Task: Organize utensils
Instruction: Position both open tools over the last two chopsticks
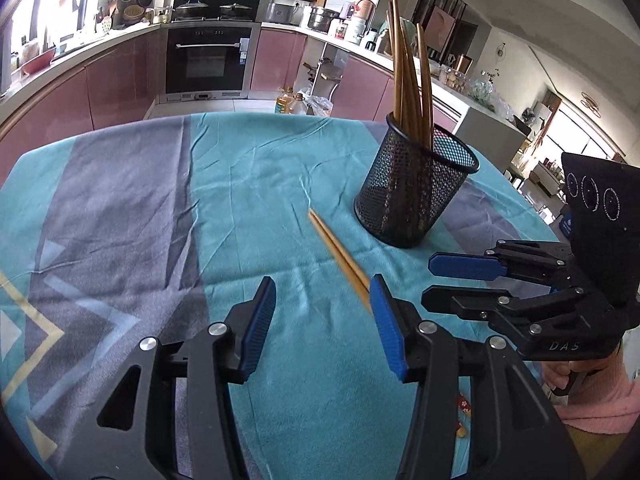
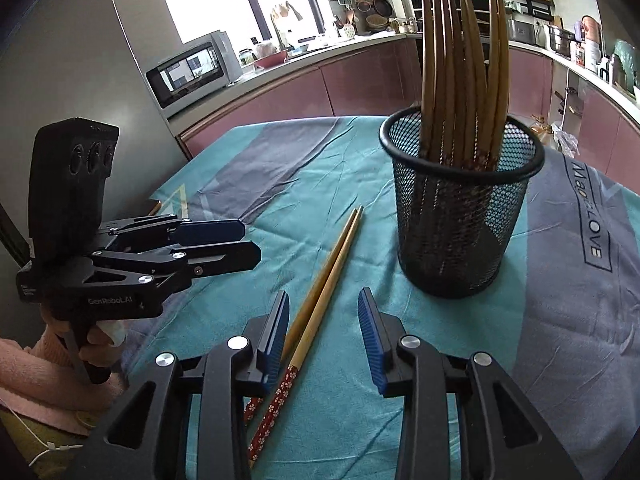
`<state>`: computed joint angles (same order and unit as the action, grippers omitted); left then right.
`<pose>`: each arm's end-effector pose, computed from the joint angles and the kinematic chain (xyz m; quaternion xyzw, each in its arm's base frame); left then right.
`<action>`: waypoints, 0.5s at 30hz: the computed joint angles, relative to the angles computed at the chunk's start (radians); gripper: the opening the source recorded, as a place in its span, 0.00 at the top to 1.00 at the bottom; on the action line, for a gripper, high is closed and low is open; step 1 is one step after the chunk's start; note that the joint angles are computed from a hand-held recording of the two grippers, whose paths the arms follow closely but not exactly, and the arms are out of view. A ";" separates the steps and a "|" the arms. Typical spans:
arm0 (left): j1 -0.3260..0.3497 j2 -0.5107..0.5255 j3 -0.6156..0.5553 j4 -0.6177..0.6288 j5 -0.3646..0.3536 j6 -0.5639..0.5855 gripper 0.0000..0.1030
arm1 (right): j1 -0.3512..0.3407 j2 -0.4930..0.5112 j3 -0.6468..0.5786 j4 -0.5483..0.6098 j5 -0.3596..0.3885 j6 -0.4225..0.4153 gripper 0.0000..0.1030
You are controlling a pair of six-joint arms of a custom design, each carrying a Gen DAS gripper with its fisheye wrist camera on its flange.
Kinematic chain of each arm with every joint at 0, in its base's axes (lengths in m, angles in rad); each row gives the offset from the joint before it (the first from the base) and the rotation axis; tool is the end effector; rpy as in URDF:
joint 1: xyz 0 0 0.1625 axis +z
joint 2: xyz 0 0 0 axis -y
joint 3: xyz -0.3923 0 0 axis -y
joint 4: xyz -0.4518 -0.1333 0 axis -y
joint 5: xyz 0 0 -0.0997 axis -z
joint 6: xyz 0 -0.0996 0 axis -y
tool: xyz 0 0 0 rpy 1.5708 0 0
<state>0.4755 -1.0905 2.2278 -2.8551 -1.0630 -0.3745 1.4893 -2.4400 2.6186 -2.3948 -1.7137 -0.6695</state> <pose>-0.3457 -0.3824 0.0289 0.3232 0.9098 -0.2207 0.1382 0.0956 -0.2927 0.3167 0.2525 -0.9119 0.2695 0.1790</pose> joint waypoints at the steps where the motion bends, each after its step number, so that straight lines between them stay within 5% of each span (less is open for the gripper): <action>1: -0.001 0.001 0.004 0.003 -0.003 -0.008 0.53 | 0.006 0.010 0.004 -0.012 -0.014 0.003 0.67; 15: -0.007 0.016 0.007 0.023 -0.015 -0.012 0.53 | 0.004 0.039 0.034 -0.056 -0.063 0.026 0.68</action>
<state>0.4686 -1.0742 2.2343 -2.8320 -1.0782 -0.3870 1.4931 -2.4009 2.6524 -2.4507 -1.7771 -0.6440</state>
